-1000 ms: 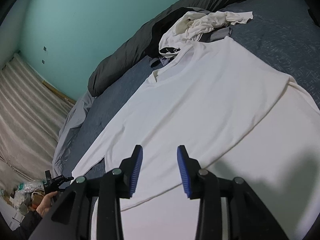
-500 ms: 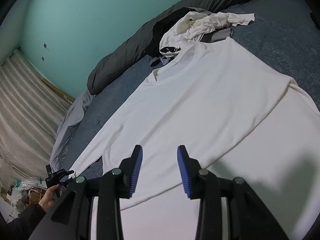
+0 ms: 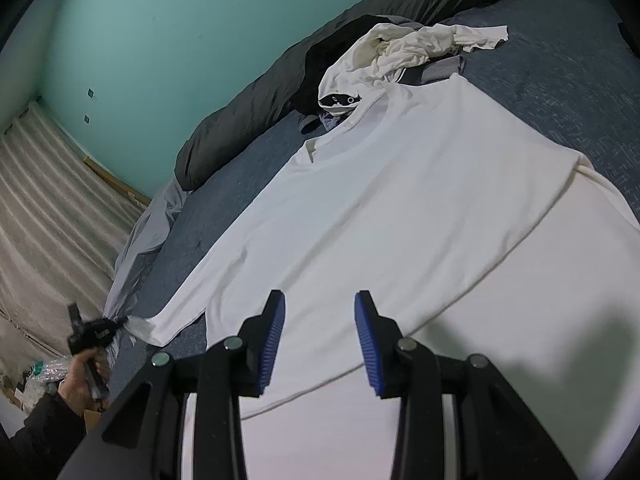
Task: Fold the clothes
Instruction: 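Lift the sleeve with the left gripper and carry it across the body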
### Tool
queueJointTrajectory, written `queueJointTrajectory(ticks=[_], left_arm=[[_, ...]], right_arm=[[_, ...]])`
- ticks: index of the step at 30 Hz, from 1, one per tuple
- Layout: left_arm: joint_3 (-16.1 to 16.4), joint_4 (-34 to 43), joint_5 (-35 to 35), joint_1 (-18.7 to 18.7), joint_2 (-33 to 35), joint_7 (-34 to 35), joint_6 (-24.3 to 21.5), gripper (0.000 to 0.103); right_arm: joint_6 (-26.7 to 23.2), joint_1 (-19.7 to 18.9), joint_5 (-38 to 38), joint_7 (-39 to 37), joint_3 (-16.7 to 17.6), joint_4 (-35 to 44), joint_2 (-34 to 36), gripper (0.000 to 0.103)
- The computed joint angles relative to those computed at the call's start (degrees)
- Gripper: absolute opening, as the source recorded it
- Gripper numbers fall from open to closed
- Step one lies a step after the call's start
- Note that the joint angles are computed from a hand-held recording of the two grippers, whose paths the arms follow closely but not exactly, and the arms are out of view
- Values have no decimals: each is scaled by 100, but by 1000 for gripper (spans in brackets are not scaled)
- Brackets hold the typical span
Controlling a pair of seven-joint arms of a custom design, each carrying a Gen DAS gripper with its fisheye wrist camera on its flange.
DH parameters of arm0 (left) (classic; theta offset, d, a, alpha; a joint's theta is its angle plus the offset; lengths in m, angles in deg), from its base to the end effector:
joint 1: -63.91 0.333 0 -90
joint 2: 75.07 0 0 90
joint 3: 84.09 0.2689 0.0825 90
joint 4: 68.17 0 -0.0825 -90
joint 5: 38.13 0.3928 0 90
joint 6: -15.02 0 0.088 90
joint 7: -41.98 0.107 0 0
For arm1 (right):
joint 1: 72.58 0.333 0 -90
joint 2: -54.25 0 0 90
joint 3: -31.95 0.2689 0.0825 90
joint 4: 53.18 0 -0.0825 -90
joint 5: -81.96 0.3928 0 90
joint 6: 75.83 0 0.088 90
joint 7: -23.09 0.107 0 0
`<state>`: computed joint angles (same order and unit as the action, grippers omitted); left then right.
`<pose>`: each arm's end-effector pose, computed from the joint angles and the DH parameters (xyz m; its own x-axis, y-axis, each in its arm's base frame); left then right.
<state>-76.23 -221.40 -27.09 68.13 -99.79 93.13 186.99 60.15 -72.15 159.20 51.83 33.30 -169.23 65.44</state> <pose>0.4510 0.0812 0.4126 0.5198 -0.7773 0.3545 -0.5219 -0.6175 -0.5885 0.6036 0.0293 0.3233 0.3074 -0.7092 -0.6345 -0.8338 0.1206 -0.5388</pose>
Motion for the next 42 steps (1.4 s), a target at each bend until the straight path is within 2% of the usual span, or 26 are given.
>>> queueJointTrajectory(ticks=[6,15,23,30,38,42], left_arm=[[-276,867,-3,-543,215,300,-236,5],[-630,1532,-133,-974,468,479,-416,5],[-1086,2510,-193,-1364,1094,660,-653,5],[-1520,3397,-223,-1555,1721,835,-927,5],[-2058,4254,-368,-1971,2364,1699,-1276,5],[-2355,4553,-132,-2201,2791,1941,-1564,5]], right_arm=[[-106,-72,-26,104,-54,8,23,36],[-289,-248,34,124,-152,-17,-41,36],[-439,-442,-37,227,-275,-60,-74,36],[-591,-617,-4,217,-395,-131,-179,36],[-691,-750,22,190,-506,-239,-307,36],[-735,-809,-19,229,-564,-270,-337,36]])
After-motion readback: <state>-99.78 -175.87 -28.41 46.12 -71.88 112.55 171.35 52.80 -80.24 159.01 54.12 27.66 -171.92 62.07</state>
